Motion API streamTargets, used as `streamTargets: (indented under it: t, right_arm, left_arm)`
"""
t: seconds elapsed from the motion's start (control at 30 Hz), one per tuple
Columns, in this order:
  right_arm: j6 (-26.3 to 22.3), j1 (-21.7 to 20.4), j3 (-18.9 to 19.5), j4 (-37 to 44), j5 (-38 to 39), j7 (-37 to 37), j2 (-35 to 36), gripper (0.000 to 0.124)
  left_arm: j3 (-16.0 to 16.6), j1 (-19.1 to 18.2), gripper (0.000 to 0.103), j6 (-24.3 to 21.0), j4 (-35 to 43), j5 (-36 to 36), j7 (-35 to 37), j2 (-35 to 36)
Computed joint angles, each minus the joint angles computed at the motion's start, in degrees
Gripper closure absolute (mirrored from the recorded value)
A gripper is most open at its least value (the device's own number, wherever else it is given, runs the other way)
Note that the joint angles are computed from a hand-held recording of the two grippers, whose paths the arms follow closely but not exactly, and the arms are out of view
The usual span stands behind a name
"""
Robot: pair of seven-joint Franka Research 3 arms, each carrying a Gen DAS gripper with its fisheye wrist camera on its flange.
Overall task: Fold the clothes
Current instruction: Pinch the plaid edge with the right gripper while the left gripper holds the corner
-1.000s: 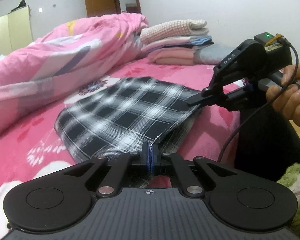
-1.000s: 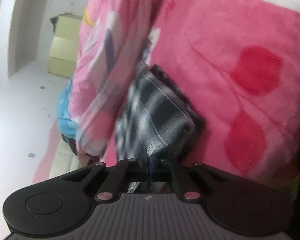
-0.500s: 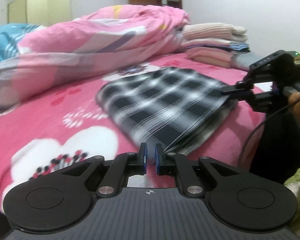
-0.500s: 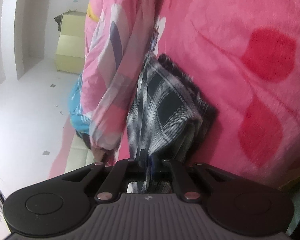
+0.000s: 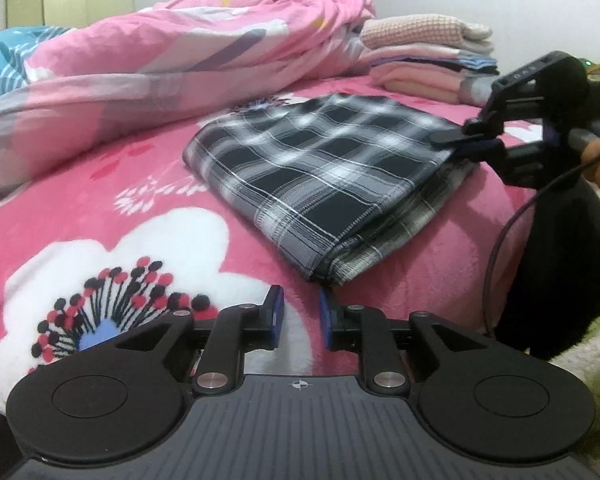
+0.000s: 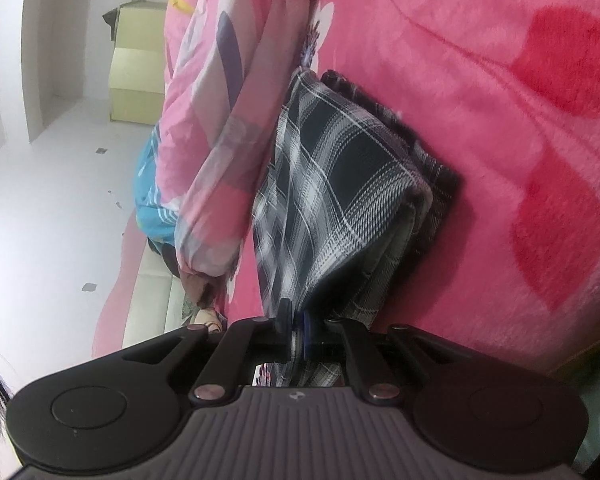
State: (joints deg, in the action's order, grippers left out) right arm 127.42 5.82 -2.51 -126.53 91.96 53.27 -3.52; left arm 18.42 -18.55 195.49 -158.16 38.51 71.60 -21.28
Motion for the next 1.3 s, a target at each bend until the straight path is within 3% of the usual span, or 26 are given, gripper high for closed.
streamTargets:
  t: [0.1, 0.37, 0.43, 0.5, 0.63, 0.7, 0.8, 0.9, 1.0, 1.13, 1.3]
  right_arm:
    - [0.17, 0.08, 0.11, 0.12, -0.31, 0.09, -0.05, 0.118]
    - [0.44, 0.13, 0.07, 0.08, -0.99, 0.49, -0.2, 0.118]
    - [0.65, 0.21, 0.14, 0.13, -1.14, 0.55, -0.22, 0.118]
    - [0.89, 0.29, 0.17, 0.06, -1.12, 0.53, -0.35, 0.118]
    - [1.65, 0.4, 0.11, -0.34, -0.73, 0.14, -0.83, 0.118]
    - [1.69, 0.43, 0.02, -0.4, -0.5, -0.22, -1.0, 0.118]
    - [1.58, 0.37, -0.16, -0.54, -0.49, -0.7, -1.04, 0.118]
    - [1.17, 0.26, -0.31, -0.73, 0.25, -0.64, -1.04, 0.118]
    - [1.4, 0.14, -0.37, -0.92, 0.89, -1.63, -1.15, 0.118]
    - [3.12, 0.14, -0.3, -1.44, 0.83, -3.29, -1.94, 0.12]
    - [5.21, 0.59, -0.3, -2.37, -0.5, -5.51, -3.63, 0.122]
  left_arm:
    - [-2.57, 2.61, 0.084, 2.21, 0.17, -1.03, -0.65, 1.18]
    - [2.81, 0.16, 0.086, 7.79, 2.5, 7.59, -11.78, 4.42]
    - [-0.16, 2.93, 0.097, 9.73, 2.06, 5.51, -11.42, 5.09]
    - [-4.2, 6.18, 0.101, 11.31, 1.13, 1.71, -9.45, 5.2]
    - [-1.85, 5.88, 0.103, 12.82, 1.53, 9.38, -17.74, 3.65]
    - [0.55, 4.86, 0.103, 12.66, 2.64, 17.07, -22.34, 2.68]
    - [0.34, 5.42, 0.103, 10.55, 3.75, 23.38, -25.6, 2.4]
    - [0.26, 6.47, 0.103, 12.25, 4.93, 28.11, -28.16, 2.67]
    - [-0.15, 7.01, 0.103, 9.86, 7.18, 35.91, -33.61, 3.73]
    - [-1.13, 8.94, 0.103, 10.41, 10.42, 43.59, -40.27, 5.71]
    - [-3.38, 12.5, 0.103, 14.04, 10.89, 44.47, -41.32, 6.45]
